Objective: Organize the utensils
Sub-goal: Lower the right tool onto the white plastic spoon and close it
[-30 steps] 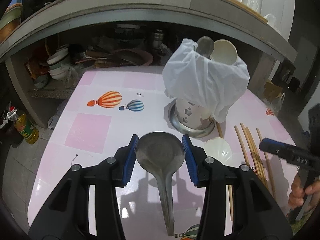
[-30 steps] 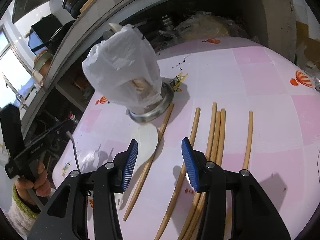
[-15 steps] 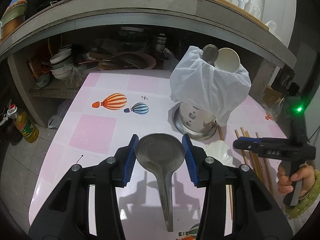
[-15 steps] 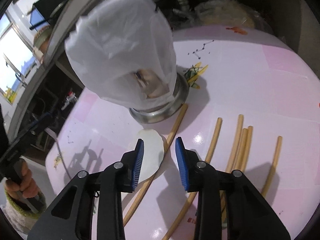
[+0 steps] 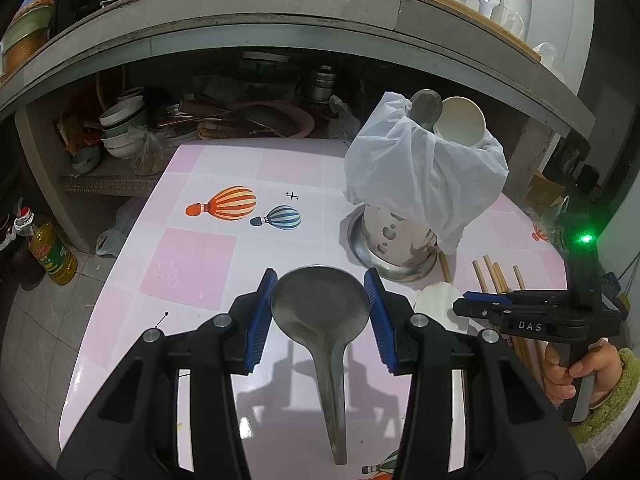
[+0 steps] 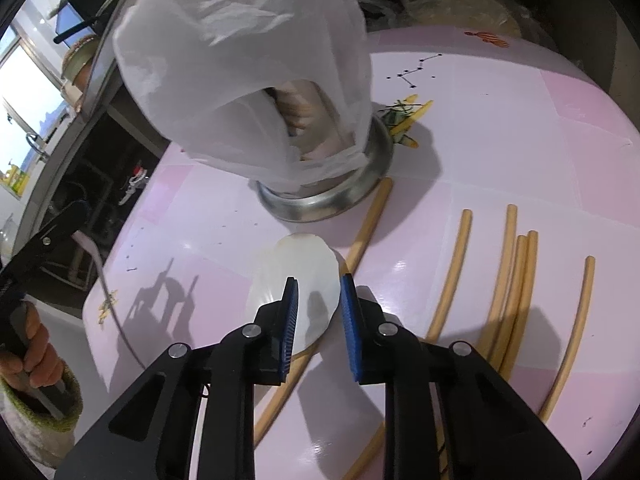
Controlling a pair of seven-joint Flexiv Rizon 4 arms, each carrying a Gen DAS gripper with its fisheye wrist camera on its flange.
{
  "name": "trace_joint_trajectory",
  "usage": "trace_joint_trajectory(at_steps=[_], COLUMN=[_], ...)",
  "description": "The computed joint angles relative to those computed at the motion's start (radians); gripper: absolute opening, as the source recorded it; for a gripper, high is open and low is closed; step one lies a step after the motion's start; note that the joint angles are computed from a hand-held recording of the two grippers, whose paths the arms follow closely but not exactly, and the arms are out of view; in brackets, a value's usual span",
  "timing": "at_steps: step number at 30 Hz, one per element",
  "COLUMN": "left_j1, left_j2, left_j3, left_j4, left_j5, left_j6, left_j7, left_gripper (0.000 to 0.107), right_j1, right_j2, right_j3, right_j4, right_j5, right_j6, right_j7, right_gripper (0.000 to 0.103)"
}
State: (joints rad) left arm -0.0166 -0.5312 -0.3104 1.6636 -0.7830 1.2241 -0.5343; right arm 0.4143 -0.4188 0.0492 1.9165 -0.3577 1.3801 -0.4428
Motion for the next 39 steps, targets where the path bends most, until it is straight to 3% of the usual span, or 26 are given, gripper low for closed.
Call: trace_joint_trajectory(at_steps=[15, 25, 32, 39], left_j1=[-0.001, 0.000, 0.000, -0.001], left_j2=[-0.001, 0.001, 0.002, -0.002], left_j3=[0.002, 0.007, 0.012, 0.013], left_j4=[-0.004, -0.007, -0.006, -0.010], left_j5=[0.001, 0.006, 0.008, 0.013], left_j6=[0.000, -0.010, -0.015, -0.017], left_j7=[0.002, -0.002, -0.010, -0.014], left_gripper=[0.043, 0.043, 0.043, 0.043], right_j1=[-0.033, 0.011, -0.023, -0.028], right_j2=[-0.028, -0.029, -0.051, -0.065], right_j3=[0.043, 0.005, 0.054, 0.066], right_j4=[-0.038, -0.055, -0.061, -0.074], right_j5=[0.084, 0.026, 0.102, 0.134], right_j6=[0.013, -0.013, 0.049, 0.027], right_j7=[-0.045, -0.038, -0.064, -0.081], right_gripper=[0.022, 0.023, 0.023, 0.023])
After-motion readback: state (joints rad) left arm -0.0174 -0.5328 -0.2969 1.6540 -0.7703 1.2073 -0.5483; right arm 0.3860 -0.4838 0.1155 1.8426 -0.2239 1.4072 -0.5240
